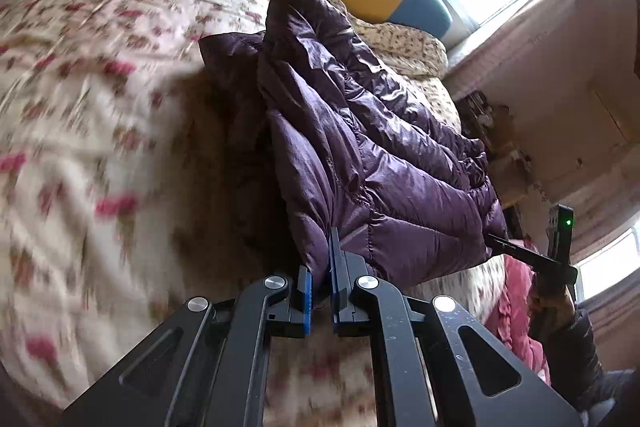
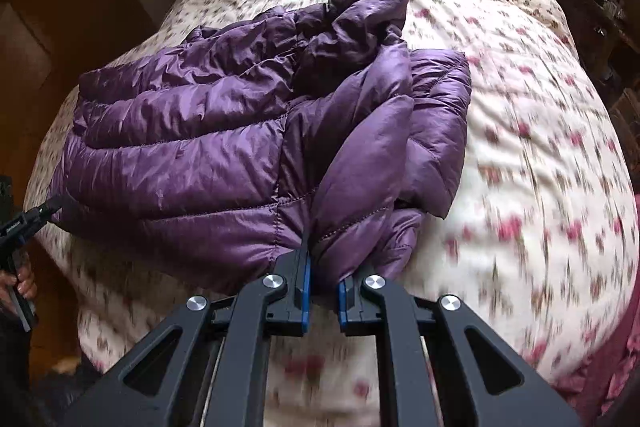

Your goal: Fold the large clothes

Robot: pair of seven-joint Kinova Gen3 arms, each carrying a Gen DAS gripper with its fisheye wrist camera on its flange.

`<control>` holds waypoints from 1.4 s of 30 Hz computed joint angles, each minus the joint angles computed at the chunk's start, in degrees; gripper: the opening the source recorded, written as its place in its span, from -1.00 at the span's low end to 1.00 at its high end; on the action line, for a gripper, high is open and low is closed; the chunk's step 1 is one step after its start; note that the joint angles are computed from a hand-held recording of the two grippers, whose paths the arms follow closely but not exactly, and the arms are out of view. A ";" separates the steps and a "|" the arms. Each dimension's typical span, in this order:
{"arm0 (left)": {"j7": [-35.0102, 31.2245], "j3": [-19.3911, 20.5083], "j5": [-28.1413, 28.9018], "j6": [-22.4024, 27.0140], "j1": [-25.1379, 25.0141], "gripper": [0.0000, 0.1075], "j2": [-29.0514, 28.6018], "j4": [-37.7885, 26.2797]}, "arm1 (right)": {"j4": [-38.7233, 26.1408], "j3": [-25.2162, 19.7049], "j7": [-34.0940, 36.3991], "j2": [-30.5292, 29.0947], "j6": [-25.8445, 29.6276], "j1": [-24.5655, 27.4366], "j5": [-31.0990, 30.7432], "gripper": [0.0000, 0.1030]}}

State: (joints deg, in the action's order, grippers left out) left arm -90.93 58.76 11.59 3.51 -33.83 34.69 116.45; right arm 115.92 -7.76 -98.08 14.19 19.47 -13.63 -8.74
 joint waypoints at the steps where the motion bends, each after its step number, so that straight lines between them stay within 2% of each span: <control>1: 0.02 1.26 0.11 -0.46 -1.21 -0.88 -0.54 1.71 | 1.66 -0.24 -0.02 -1.16 -0.16 -0.14 -0.08 -0.84; 4: 0.65 3.71 -0.24 -1.46 -3.42 -0.88 -2.02 5.28 | 4.64 -0.57 0.03 -3.09 -0.31 -0.56 -0.08 -0.83; 6: 1.66 3.19 -0.50 -0.86 -3.07 -0.87 -5.13 6.36 | 7.01 1.50 -3.32 -4.82 -1.15 -3.63 3.26 -0.64; 7: 1.96 3.32 -0.44 -0.68 -3.31 -0.86 -6.28 6.71 | 7.53 1.87 -4.42 -5.31 -1.51 -4.15 4.26 -0.47; 8: 1.62 3.92 0.07 -0.10 -4.14 -0.65 -7.34 6.80 | 7.91 1.57 -5.41 -5.86 -2.27 -3.84 4.97 -0.18; 9: 2.22 3.45 -0.19 -0.08 -4.06 -0.18 -8.22 6.49 | 8.17 2.33 -7.18 -6.54 -2.81 -4.49 6.61 -0.06; 11: 2.50 4.89 0.31 -2.85 -6.20 0.27 -9.60 7.07 | 8.38 5.01 -11.83 -7.64 -4.20 -6.74 11.12 0.21; 14: 4.53 4.83 -1.70 -3.71 -6.78 0.27 -9.19 5.36 | 7.34 6.09 -16.47 -7.25 -6.61 -6.93 14.39 0.33; 16: 5.93 1.04 -3.01 -3.52 -3.43 0.27 -8.30 2.25 | 5.06 8.04 -19.56 -5.03 -7.59 -7.81 16.80 0.36; 19: 7.39 -4.43 -3.38 -1.62 2.27 0.27 -5.57 -3.60 | 0.94 8.84 -20.74 -0.63 -8.82 -7.00 16.22 0.37; 23: 8.79 -11.50 -0.54 2.09 9.67 0.27 -3.08 -10.79 | -4.81 8.32 -20.79 4.79 -8.05 -5.03 13.41 0.37; 25: 8.01 -14.08 1.56 4.47 12.06 0.20 -1.81 -13.99 | -6.95 5.96 -18.98 6.58 -7.18 -1.95 11.47 0.37; 27: 8.29 -19.26 3.33 8.30 16.26 -0.12 -1.09 -17.69 | -9.59 4.13 -17.27 8.94 -6.09 0.21 9.63 0.33; 28: 8.82 -21.46 3.62 10.33 18.20 -0.26 -0.62 -19.53 | -10.53 3.66 -16.21 9.67 -5.78 0.68 8.60 0.06; 29: 9.90 -24.12 2.97 11.96 20.46 -0.57 -0.38 -21.09 | -10.83 3.96 -14.23 9.98 -5.73 0.53 6.69 -0.28; 30: 10.85 -26.77 2.48 12.79 22.65 -0.81 -0.74 -21.79 | -10.98 5.33 -13.18 10.06 -5.74 -0.68 5.70 -0.38; 31: 10.87 -29.16 2.85 12.94 24.58 -0.88 -1.12 -22.19 | -10.68 7.70 -13.06 9.80 -6.08 -2.95 5.60 -0.65; 32: 10.89 -31.33 3.16 12.74 26.24 -0.92 -1.63 -22.22 | -10.10 10.35 -13.78 9.25 -7.19 -5.44 6.44 -0.76; 34: 11.98 -36.55 2.84 11.83 30.63 -0.94 -3.25 -22.10 | -8.15 15.61 -15.63 7.85 -9.89 -10.72 7.21 -0.81; 37: 14.04 -44.36 2.29 11.95 37.24 -0.96 -4.51 -23.21 | -7.70 23.38 -22.58 7.64 -12.36 -18.58 13.33 -0.84; 40: 19.80 -52.15 -2.26 13.61 44.22 -0.96 -4.07 -26.16 | -8.99 31.34 -29.57 9.21 -13.00 -26.12 18.41 -0.85; 42: 23.56 -57.11 -5.00 15.17 48.48 -0.96 -2.96 -28.52 | -10.52 36.65 -31.95 11.55 -12.70 -30.76 19.24 -0.85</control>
